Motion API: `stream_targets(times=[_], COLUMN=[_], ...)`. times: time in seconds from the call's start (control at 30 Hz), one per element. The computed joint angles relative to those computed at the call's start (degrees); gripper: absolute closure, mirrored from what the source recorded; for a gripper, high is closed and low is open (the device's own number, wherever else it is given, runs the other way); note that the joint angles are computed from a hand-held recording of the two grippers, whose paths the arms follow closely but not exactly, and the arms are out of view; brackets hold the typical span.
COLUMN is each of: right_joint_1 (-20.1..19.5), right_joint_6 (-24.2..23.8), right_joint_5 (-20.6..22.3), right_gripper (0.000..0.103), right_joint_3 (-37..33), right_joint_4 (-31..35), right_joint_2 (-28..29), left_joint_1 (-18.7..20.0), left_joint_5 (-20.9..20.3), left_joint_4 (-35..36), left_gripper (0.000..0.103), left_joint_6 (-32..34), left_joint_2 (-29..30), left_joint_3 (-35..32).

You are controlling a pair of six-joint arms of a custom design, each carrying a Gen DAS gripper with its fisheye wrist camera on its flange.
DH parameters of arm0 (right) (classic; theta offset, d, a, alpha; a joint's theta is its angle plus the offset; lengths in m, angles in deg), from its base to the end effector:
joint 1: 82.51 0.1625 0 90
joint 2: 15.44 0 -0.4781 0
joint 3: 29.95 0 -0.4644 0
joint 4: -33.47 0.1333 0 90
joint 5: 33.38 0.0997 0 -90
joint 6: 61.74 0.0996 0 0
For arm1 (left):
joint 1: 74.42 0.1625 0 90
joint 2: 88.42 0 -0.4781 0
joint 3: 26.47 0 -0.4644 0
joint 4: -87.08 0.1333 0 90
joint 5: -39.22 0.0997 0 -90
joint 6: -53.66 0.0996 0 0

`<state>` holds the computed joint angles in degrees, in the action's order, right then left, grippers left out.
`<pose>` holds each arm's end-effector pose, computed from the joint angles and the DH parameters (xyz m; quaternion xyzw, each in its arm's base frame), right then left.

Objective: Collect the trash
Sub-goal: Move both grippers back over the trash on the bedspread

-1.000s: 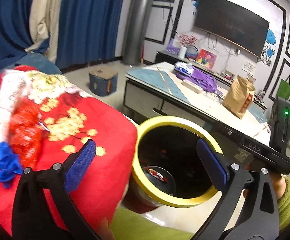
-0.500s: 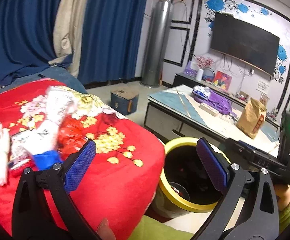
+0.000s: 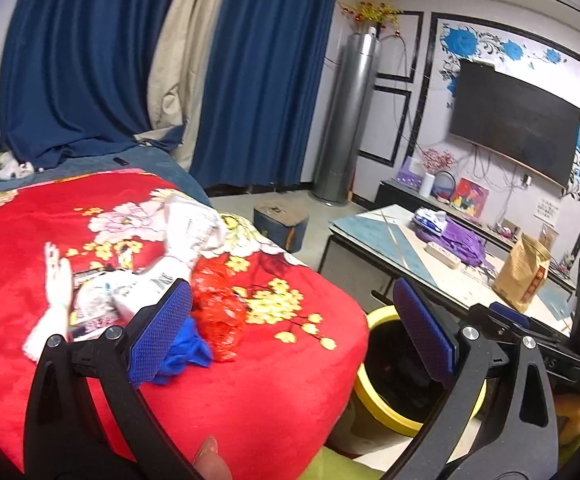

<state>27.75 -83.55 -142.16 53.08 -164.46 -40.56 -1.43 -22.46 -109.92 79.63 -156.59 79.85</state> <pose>0.3775 -0.7304 -0.0122 0.2565 -0.8593 0.4151 0.1535 -0.0206 -0.6846 0.3808 0.1643 0.7949 -0.5307 0.2440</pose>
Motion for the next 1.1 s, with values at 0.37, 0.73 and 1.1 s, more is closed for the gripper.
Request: stream_targets(times=[0.37, 0.73, 1.1], right_joint_1=[2.7, 5.4, 7.0], right_joint_6=[-2.2, -2.7, 0.6], right_joint_5=[2.3, 5.3, 5.6], right_gripper=[0.014, 0.013, 0.013], right_joint_3=[-5.3, -15.6, -34.3], right_joint_4=[7.9, 16.7, 31.1], right_joint_2=[3.0, 8.5, 18.5], left_joint_1=[1.5, 3.7, 6.0], left_joint_5=[4.7, 7.6, 10.0], left_joint_4=[-2.1, -3.5, -3.4], left_gripper=[0.011, 0.011, 0.011], left_joint_6=[-0.1, -1.7, -3.0], left_joint_2=[-1.1, -2.9, -3.9], left_joint_3=[-1.0, -2.1, -3.3])
